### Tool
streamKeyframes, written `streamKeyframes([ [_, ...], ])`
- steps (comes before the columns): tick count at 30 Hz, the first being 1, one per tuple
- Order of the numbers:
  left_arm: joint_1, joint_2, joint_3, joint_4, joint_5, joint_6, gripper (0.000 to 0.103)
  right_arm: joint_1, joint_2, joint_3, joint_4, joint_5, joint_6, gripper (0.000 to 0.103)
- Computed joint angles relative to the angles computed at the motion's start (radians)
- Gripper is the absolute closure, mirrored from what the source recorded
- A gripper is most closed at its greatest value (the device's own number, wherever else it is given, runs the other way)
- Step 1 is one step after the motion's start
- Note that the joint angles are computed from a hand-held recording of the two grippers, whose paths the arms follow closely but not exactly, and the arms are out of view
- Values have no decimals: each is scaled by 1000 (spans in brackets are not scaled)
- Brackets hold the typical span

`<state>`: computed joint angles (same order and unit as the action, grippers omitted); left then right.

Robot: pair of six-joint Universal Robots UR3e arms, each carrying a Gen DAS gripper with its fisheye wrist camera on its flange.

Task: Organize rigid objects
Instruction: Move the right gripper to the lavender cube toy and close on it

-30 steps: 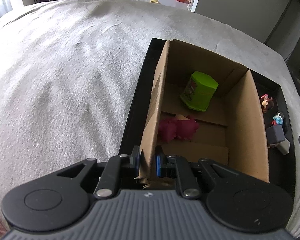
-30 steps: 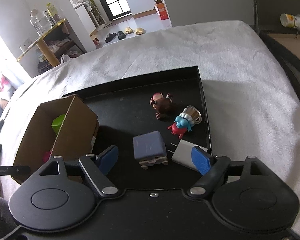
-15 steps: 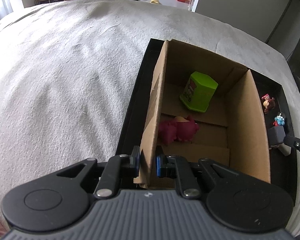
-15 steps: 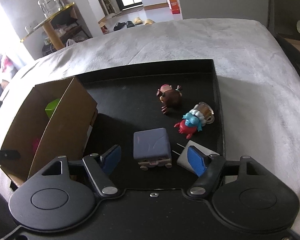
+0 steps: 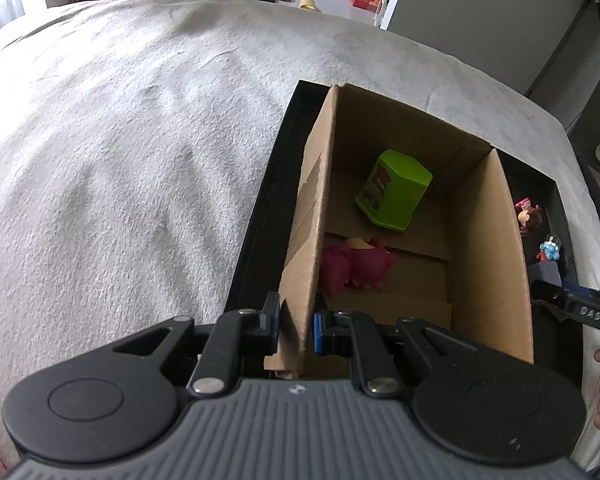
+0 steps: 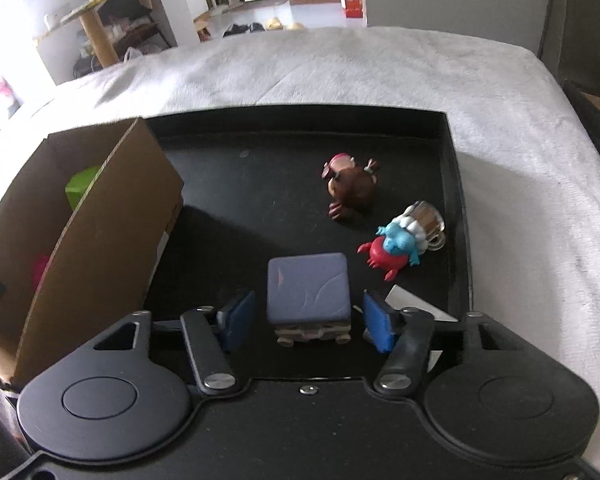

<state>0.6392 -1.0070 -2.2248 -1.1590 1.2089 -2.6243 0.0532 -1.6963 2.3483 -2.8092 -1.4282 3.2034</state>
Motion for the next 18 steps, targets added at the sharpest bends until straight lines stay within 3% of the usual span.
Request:
streamKeyframes([
  [2, 6, 1, -1, -3, -6, 2, 89, 29, 25, -16, -5, -31, -1, 59],
  [6, 20, 8, 2, -21, -16, 12, 89, 63, 33, -20, -16, -55, -19, 59],
  [18, 17, 6, -3, -25, -7, 30, 89, 65, -111, -13, 141, -51, 35, 60],
])
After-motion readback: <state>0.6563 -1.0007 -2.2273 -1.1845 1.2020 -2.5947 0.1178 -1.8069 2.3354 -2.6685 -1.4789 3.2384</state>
